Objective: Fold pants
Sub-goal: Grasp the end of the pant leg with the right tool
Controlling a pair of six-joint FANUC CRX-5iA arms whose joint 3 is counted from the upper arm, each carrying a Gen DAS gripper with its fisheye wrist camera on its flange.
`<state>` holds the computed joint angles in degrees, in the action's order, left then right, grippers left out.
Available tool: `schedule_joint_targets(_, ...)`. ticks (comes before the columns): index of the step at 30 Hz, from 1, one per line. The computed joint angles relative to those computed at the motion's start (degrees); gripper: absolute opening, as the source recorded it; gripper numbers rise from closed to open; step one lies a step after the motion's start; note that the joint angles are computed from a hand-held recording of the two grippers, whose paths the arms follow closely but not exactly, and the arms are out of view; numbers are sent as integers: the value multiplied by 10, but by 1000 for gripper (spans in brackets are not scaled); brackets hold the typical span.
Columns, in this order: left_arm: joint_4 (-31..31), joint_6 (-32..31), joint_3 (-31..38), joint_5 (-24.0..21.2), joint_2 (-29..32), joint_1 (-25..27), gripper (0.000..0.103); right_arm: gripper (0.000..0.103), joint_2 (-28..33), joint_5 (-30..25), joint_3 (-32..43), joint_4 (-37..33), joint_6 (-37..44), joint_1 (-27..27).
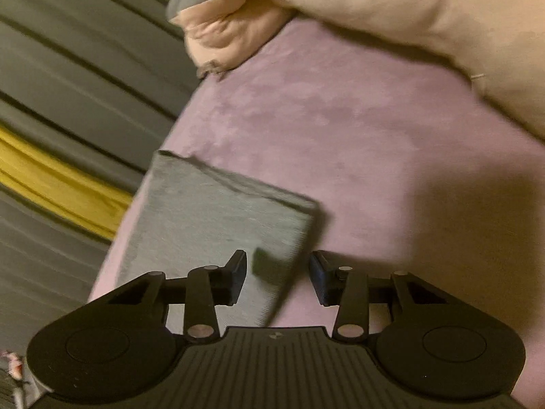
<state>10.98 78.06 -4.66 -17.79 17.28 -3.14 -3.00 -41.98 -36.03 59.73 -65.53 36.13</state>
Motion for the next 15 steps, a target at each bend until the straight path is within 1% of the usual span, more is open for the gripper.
schedule_joint_targets(1, 13, -13, -2, -4, 1, 0, 101, 42, 0, -6, 5, -7, -1, 8)
schedule_joint_targets(2, -3, -3, 3, -9, 3, -2, 101, 42, 8, 3, 12, -6, 4, -1)
schedule_joint_targets(3, -41, 24, 15, -16, 6, -5, 101, 43, 16, 11, 16, 1, 6, -10)
schedule_joint_targets(4, -50, 28, 18, -18, 7, -5, 101, 44, 22, 14, 21, 2, 10, -15)
schedule_joint_targets(6, -45, 24, 18, -18, 9, -3, 101, 48, 28, 26, 21, 16, 9, -26)
schedule_joint_targets(9, -64, 38, 25, -20, 12, -7, 102, 47, 24, 49, 11, 40, -1, -42)
schedule_joint_targets(10, -71, 43, 28, -22, 13, -8, 102, 37, 23, 53, 9, 44, 0, -44)
schedule_joint_targets(11, -71, 42, 28, -23, 12, -7, 102, 27, 24, 46, 13, 30, 19, -40)
schedule_joint_targets(12, -73, 43, 29, -23, 13, -8, 102, 13, 22, 38, 15, 21, 34, -35)
schedule_joint_targets(14, -58, 36, 24, -20, 11, -6, 101, 13, 13, 53, 0, 45, 24, -40)
schedule_joint_targets(15, -32, 17, 14, -11, 8, -3, 101, 15, 9, 54, -6, 56, 16, -40)
